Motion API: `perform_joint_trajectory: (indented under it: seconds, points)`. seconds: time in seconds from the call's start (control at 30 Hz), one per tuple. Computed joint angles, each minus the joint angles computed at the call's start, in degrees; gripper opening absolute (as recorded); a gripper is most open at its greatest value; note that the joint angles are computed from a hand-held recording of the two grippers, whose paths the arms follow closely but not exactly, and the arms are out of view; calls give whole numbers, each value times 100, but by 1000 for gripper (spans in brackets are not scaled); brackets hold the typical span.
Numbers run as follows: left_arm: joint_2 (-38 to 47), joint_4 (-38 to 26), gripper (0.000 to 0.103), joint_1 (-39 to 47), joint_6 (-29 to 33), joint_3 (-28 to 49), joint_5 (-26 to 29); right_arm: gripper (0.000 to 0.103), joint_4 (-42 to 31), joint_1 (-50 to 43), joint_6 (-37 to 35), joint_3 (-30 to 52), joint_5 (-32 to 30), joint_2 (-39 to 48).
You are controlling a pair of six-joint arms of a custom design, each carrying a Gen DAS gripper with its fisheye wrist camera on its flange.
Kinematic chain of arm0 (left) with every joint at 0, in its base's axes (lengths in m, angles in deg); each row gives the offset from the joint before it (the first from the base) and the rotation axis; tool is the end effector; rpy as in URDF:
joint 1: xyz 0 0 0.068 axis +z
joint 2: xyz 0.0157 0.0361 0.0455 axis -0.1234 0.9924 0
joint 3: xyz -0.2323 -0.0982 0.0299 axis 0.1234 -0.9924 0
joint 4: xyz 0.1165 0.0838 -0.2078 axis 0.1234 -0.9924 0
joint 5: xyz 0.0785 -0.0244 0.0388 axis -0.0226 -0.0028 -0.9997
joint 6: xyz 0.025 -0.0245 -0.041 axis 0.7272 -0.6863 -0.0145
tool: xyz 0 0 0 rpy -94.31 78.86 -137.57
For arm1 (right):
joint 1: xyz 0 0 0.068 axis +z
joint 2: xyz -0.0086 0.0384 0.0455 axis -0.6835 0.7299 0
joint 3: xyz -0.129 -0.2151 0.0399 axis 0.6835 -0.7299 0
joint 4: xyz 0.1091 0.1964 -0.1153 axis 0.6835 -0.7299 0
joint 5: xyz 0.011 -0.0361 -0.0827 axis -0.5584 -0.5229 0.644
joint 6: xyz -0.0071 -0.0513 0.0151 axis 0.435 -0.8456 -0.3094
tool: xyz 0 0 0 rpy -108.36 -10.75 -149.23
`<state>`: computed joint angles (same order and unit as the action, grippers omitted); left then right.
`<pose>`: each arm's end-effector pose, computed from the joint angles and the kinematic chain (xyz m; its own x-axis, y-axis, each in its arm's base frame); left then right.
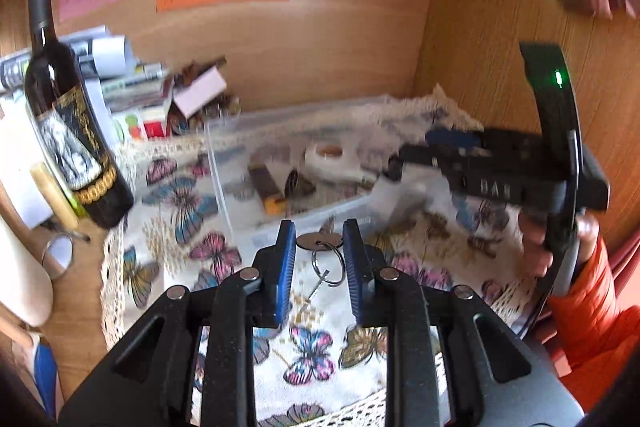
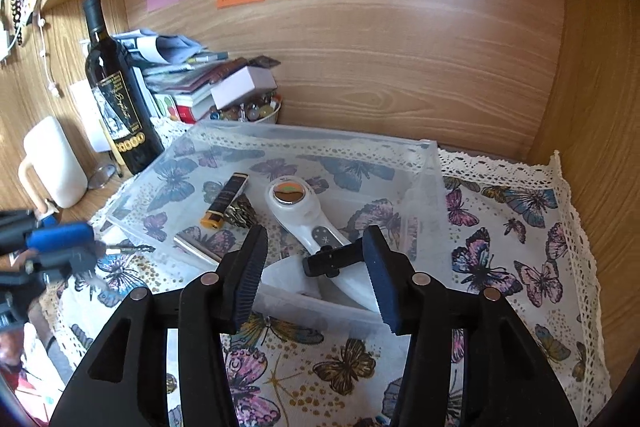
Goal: Organize rigid objects
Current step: 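Lower the keys into the clear box with the left gripper while the right drops the black cylinder in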
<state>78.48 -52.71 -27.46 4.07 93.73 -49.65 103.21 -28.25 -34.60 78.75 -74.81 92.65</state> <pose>0.2459 -0.0918 0.1213 -0.6213 0.1186 -0.7745 0.2942 0.9514 -0.0903 0.3211 0.0907 0.1180 -0.6093 -0.2204 -0.7617 -0.3996 0.9151 0.0549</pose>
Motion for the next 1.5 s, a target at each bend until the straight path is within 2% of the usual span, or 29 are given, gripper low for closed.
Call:
perform_joint_trajectory:
  seconds: [0.2, 0.37, 0.6, 0.8, 1.0, 1.23, 1.4, 1.5]
  points:
    - [-373, -216, 23, 59, 130, 319, -83, 49, 175, -67, 50, -331, -83, -372]
    - [-227, -267, 23, 186, 207, 724, 29, 50, 269, -88, 110, -474, -162, -538]
    - [837, -111, 23, 264, 109, 1433, 95, 50, 323, -42, 128, -582, -170, -591]
    - [1846, -296, 23, 344, 2, 2021, 247, 50, 306, 11, 131, -588, -155, -509]
    - [2283, -388, 23, 385, -104, 2201, 351, 50, 281, 78, 125, -559, -149, -407]
    - [2169, -423, 24, 368, -144, 2074, 341, 50, 230, 168, 125, -557, -126, -424]
    - [1503, -109, 24, 185, -131, 1546, -23, 52, 240, 188, 137, -660, -68, -657]
    - [996, 73, 30, 25, -145, 1177, -225, 54, 292, 149, 183, -767, -78, -863]
